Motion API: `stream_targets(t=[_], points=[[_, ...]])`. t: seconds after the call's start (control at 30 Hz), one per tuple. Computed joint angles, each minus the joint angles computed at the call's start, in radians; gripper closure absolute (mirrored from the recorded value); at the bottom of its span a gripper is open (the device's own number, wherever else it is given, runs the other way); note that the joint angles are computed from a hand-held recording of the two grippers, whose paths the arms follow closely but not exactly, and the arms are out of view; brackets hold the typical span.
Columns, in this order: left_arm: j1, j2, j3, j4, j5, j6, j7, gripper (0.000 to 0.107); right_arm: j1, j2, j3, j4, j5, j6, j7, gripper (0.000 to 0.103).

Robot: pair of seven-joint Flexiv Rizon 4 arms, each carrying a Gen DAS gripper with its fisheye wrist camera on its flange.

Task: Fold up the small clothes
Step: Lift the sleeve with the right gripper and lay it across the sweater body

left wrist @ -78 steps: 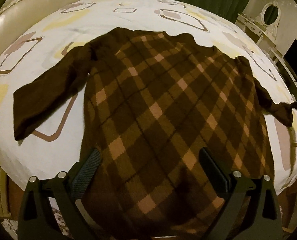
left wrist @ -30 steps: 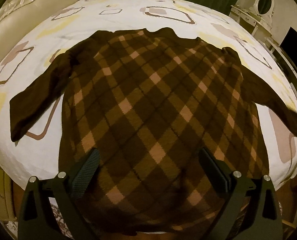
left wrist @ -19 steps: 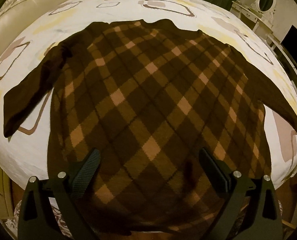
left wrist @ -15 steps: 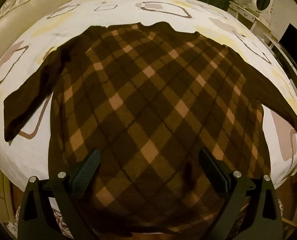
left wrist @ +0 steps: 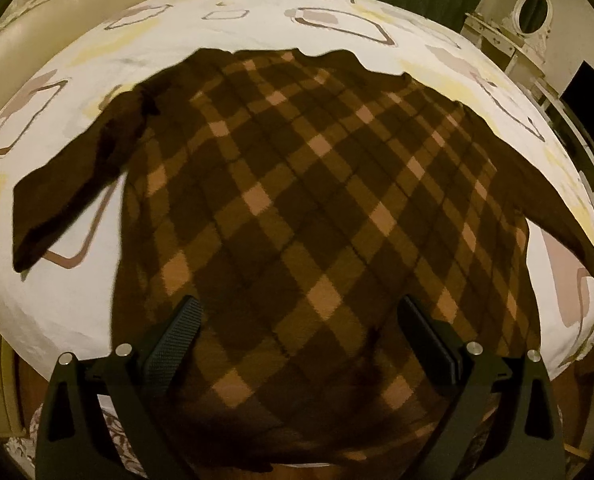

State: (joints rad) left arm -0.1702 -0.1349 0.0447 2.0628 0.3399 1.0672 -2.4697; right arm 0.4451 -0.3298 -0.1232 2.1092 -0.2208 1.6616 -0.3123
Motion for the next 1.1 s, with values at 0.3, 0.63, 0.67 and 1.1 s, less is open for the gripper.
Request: stream_targets(t=[0.3, 0.63, 0.67, 1.1], points=[[0.029, 0.068, 0.013, 0.044, 0.077, -0.025, -0.021, 0.009, 0.159, 0.029, -0.218, 0.045, -0.183, -0.088, 0.179, 0.100], [0.130, 0.169, 0.026, 0.167, 0.060, -0.023, 0.102, 0.009, 0.336, 0.117, -0.436, 0.075, -0.650, -0.165, 0.552, 0.070], [0.144, 0.181, 0.027, 0.174, 0.079, -0.024, 0.105, 0.009, 0.347, 0.119, -0.446, 0.068, -0.707, -0.150, 0.600, 0.066], [0.297, 0.162, 0.031, 0.102, 0.189, -0.061, 0.119, 0.009, 0.166, -0.032, -0.015, -0.168, -0.603, -0.166, 0.408, 0.052]])
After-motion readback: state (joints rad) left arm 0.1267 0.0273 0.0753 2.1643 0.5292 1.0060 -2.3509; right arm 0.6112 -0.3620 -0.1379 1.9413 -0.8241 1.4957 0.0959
